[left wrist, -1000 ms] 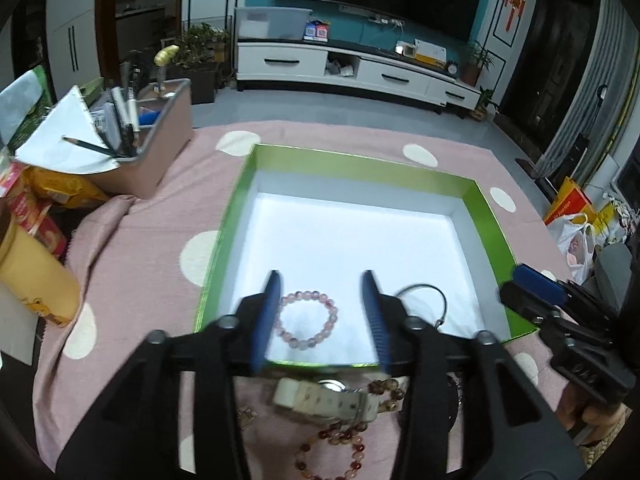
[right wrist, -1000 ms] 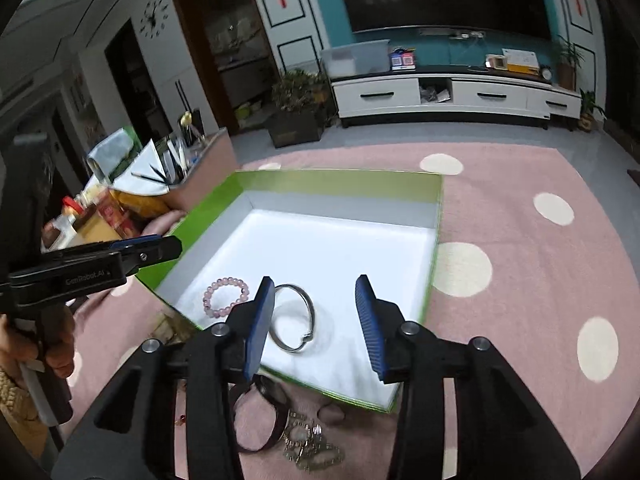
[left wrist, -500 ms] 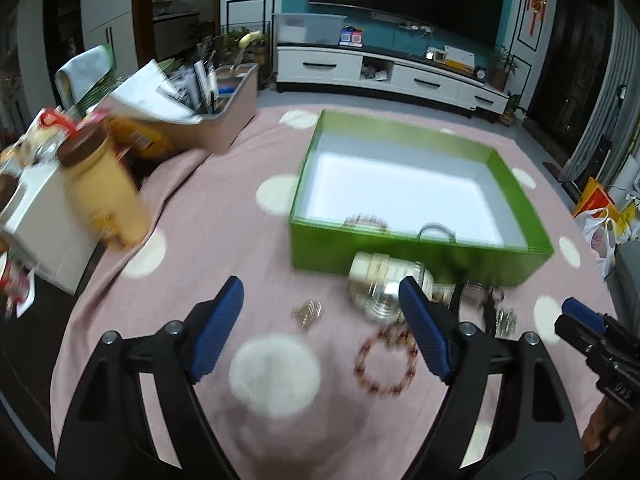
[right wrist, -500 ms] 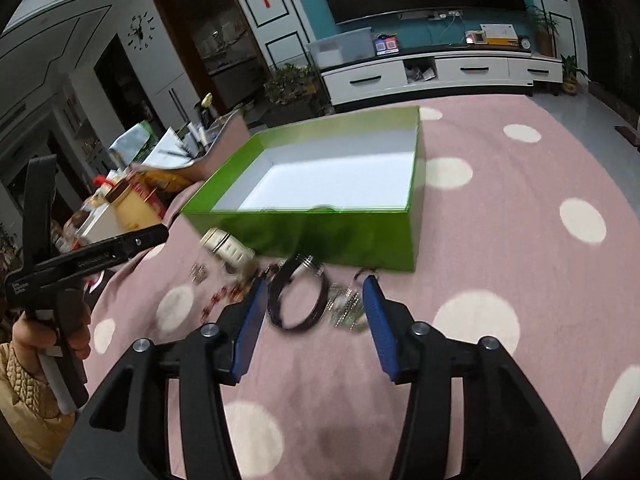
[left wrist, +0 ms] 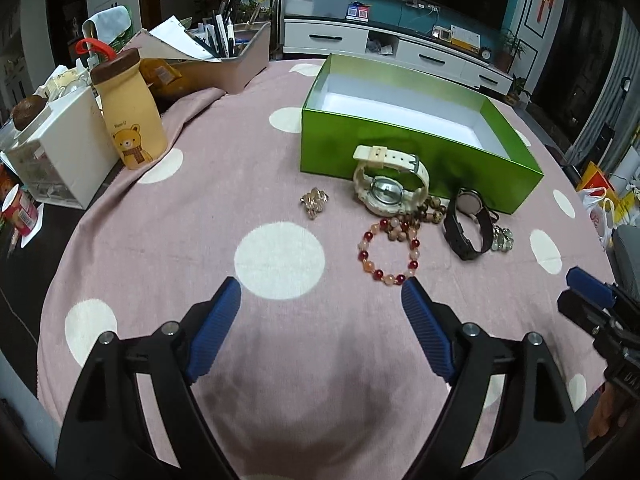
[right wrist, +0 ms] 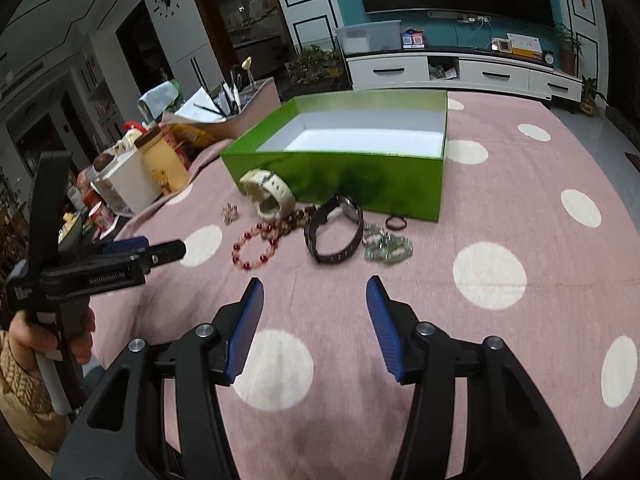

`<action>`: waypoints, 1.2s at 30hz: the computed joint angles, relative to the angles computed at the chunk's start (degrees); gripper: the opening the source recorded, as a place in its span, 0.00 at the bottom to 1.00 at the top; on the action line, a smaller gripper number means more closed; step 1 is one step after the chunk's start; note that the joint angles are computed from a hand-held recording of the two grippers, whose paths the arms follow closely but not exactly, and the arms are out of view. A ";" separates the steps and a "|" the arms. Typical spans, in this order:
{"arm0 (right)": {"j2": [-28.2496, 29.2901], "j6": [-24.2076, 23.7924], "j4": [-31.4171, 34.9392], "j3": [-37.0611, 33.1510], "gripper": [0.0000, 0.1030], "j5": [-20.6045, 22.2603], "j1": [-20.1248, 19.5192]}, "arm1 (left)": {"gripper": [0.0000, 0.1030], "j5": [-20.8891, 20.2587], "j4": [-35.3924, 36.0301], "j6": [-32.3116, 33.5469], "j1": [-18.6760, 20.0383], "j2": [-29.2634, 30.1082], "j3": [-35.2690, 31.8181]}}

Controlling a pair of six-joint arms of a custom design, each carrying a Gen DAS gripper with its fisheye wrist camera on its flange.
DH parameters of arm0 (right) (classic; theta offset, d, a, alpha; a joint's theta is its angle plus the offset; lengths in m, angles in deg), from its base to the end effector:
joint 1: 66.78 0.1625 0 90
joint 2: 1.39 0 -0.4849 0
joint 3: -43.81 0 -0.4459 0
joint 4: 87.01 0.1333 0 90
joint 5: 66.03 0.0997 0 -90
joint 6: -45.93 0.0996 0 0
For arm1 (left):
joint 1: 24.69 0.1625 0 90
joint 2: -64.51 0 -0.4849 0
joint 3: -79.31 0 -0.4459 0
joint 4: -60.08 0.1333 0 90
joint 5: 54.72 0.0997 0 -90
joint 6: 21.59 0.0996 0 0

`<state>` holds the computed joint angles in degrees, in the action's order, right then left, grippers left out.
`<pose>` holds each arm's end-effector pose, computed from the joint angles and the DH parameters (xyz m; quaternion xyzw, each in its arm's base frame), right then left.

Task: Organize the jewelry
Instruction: 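Withdraw both tools from the box back toward the remaining jewelry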

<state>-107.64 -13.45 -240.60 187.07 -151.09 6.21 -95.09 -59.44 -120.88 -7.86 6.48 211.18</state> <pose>0.0321 -0.3800 0.3155 0.3606 -0.9030 0.2064 0.1090 -0.3291 -0.3181 0.0298 -0.0357 0.8547 -0.3653 0.3672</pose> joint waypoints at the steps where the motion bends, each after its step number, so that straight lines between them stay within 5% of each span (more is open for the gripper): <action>1: -0.14 -0.28 0.04 0.15 0.53 -0.28 -0.16 | 0.81 -0.07 0.27 -0.36 -0.15 0.06 -0.01; 12: 1.24 -0.22 -1.25 0.33 0.53 -2.40 -1.37 | 0.81 -1.73 -0.50 -3.46 0.15 -0.58 1.95; 21: 3.72 0.41 -2.66 -0.05 0.53 -3.32 -1.11 | 0.81 -1.09 -7.95 2.23 2.21 1.57 2.20; 29: 5.66 0.30 -3.76 -0.42 0.53 -4.01 -0.56 | 0.73 1.00 -13.08 9.08 5.24 4.36 0.46; 36: 7.41 0.78 -5.07 -0.90 0.53 -4.17 0.77 | 0.57 1.71 -16.30 15.04 8.04 6.43 -1.18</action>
